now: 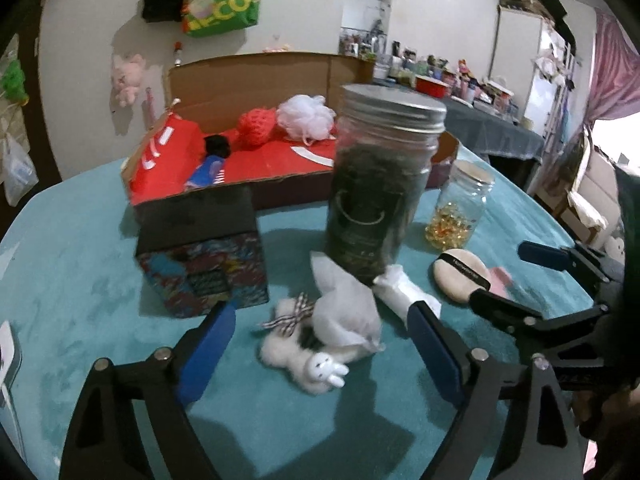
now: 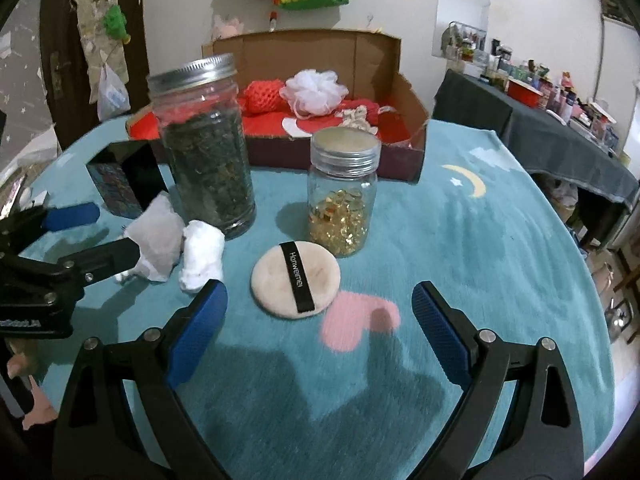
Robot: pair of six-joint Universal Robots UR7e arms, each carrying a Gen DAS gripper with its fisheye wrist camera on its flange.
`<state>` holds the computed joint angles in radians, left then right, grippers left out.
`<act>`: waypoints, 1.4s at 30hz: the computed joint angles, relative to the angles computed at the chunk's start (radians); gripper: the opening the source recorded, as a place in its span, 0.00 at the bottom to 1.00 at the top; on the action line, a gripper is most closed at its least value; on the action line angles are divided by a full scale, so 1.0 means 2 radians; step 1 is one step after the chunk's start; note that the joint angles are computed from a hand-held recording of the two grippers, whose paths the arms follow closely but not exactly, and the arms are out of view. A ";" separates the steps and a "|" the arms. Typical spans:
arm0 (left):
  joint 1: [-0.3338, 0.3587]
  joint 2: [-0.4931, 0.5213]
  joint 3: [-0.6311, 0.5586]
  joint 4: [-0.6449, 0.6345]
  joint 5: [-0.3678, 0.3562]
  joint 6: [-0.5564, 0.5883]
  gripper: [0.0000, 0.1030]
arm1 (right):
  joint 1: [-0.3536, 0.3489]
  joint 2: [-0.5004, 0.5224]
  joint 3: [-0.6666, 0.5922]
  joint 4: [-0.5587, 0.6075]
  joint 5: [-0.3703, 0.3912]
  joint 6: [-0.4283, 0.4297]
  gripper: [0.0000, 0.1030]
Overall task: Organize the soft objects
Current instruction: 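Grasp the white sheer cloth with the left tool while the right tool grasps the round powder puff, then carry the white cloth and powder puff into the box and open both tools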
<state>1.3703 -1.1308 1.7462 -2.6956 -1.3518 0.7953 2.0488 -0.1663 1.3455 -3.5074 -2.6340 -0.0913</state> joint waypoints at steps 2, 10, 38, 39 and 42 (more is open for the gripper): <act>-0.003 0.006 -0.003 0.006 0.009 0.003 0.75 | -0.005 -0.008 0.004 0.024 0.012 0.008 0.92; -0.006 0.019 -0.012 0.018 0.018 0.000 0.35 | -0.022 -0.022 0.003 0.084 0.062 0.017 0.43; -0.001 -0.010 -0.035 0.109 -0.056 0.012 0.11 | 0.008 -0.017 0.000 -0.008 0.102 -0.044 0.09; -0.001 -0.010 -0.035 0.108 -0.055 0.011 0.11 | 0.008 -0.018 0.000 -0.007 0.103 -0.043 0.09; 0.000 -0.012 -0.036 0.112 -0.057 0.006 0.11 | 0.008 -0.017 -0.001 -0.006 0.102 -0.044 0.09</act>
